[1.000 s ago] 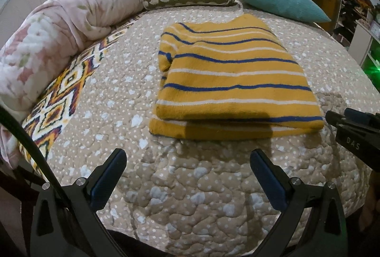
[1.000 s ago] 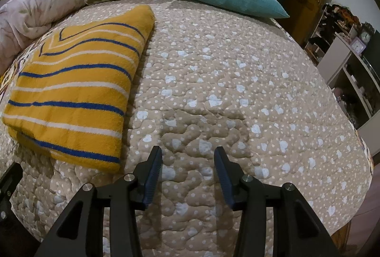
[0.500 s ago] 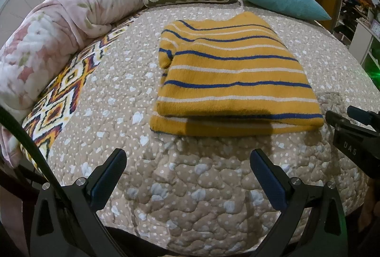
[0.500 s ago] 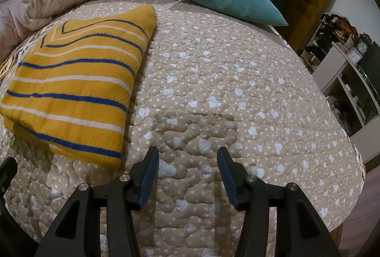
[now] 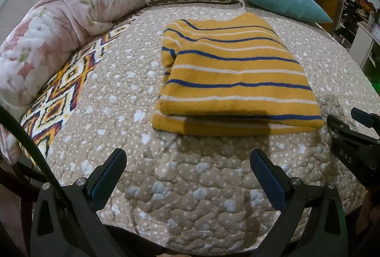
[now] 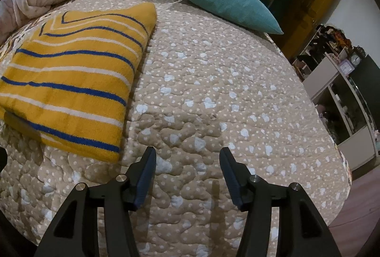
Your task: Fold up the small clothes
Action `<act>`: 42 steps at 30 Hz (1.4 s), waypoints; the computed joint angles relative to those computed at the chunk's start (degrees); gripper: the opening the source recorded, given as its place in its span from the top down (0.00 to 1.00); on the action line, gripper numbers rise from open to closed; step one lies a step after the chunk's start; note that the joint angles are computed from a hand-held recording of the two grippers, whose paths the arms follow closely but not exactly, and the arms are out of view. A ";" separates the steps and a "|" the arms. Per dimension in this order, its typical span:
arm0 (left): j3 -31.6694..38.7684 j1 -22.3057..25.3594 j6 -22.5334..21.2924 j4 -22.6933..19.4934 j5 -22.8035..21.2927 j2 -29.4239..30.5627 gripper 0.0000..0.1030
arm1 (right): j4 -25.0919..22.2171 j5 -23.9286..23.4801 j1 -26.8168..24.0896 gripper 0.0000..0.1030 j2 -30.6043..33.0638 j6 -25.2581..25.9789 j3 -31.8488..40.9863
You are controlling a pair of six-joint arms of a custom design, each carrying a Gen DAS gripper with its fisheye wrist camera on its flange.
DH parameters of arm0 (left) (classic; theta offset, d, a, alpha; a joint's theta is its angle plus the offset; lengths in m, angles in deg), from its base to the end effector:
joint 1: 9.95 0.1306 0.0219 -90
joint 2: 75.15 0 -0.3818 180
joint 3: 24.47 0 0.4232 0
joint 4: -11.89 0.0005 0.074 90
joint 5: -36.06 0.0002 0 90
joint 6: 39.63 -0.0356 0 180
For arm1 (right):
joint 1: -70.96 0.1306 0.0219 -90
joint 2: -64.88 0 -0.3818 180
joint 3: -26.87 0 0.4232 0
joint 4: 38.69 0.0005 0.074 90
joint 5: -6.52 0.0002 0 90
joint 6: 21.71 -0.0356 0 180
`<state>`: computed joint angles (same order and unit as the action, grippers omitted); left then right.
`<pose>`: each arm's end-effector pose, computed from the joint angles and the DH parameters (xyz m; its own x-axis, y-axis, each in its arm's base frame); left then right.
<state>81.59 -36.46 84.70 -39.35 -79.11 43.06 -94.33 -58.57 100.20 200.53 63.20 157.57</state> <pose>0.6003 -0.2831 0.2829 -0.7924 -0.1751 -0.5843 -0.2584 0.9641 0.0614 0.6782 0.3619 0.2683 -0.7804 -0.3447 -0.5217 -0.1941 0.9267 -0.3219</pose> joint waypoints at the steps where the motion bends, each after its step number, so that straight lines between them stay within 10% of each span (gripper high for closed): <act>1: 0.05 0.03 0.01 -0.10 0.05 0.00 0.00 | 0.09 0.38 0.02 0.42 -0.07 0.09 -0.06; 42: 0.00 0.12 0.38 -0.80 1.12 0.11 0.00 | 1.13 1.33 0.25 0.38 -0.92 0.83 -1.30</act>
